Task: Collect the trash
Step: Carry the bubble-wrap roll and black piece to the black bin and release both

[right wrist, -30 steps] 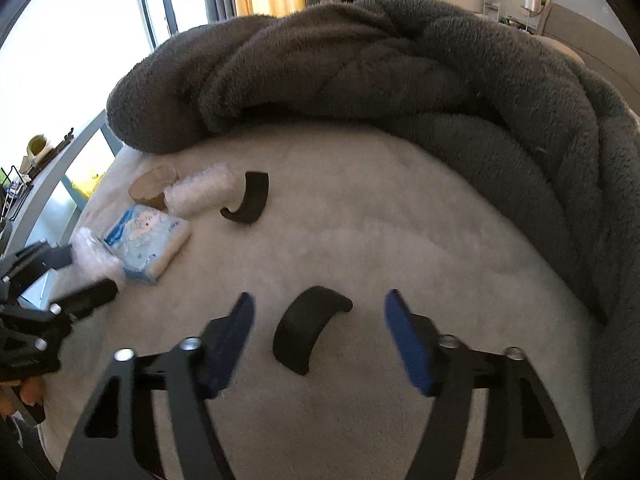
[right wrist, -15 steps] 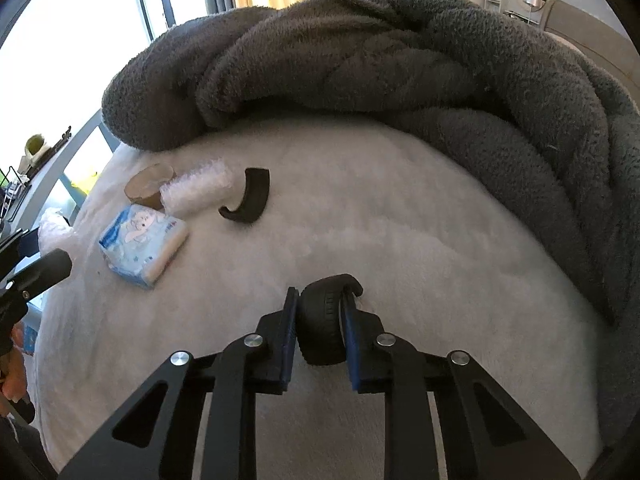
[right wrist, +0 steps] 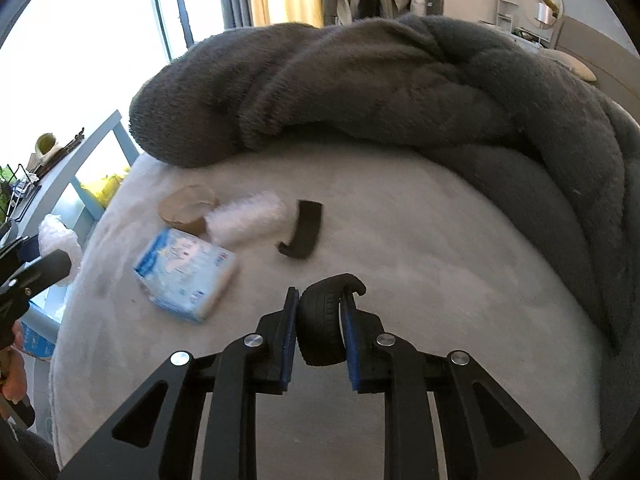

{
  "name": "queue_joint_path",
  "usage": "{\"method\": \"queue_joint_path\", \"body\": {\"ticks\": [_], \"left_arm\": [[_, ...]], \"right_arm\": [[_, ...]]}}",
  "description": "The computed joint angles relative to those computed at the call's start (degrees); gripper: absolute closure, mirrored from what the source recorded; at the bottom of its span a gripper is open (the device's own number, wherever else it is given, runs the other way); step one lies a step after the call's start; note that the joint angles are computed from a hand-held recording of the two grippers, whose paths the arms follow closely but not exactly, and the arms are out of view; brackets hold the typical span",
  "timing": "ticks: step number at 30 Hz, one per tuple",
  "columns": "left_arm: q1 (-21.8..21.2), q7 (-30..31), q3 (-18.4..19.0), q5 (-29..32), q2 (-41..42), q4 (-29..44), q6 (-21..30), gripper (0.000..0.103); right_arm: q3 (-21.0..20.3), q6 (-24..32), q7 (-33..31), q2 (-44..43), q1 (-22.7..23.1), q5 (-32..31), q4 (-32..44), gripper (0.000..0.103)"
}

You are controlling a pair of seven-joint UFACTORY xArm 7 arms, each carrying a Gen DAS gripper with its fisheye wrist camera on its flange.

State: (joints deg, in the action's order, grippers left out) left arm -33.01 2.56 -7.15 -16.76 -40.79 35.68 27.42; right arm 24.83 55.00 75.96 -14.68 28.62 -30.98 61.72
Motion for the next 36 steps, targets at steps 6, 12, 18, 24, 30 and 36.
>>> {"method": "queue_joint_path", "body": {"ticks": [6, 12, 18, 24, 30, 36], "left_arm": [[3.6, -1.0, 0.4, 2.3, -1.9, -0.8, 3.5, 0.034], [6.3, -0.4, 2.0, 3.4, -3.8, -1.8, 6.7, 0.034], [9.8, 1.5, 3.8, 4.5, -5.8, -3.3, 10.5, 0.034], [13.9, 3.7, 5.5, 5.9, -7.4, -4.6, 14.2, 0.034], [17.6, 6.3, 7.8, 6.2, -9.0, -5.6, 17.8, 0.034], [22.2, 7.8, 9.5, 7.1, -8.7, -6.1, 21.5, 0.035]], "right_arm": [[0.5, 0.2, 0.6, 5.9, 1.3, -3.9, 6.5, 0.082], [-1.4, 0.3, 0.8, 11.9, 5.2, -7.3, 12.9, 0.082], [-4.3, 1.3, -0.2, 19.5, 10.4, -10.5, 21.9, 0.082], [-7.8, 2.2, -2.3, 26.3, 15.7, -12.0, 30.9, 0.082], [-11.3, 1.0, -4.3, 32.4, 20.4, -11.5, 38.8, 0.082], [-14.6, 0.9, -8.7, 40.3, 24.8, -9.1, 49.7, 0.082]]}}
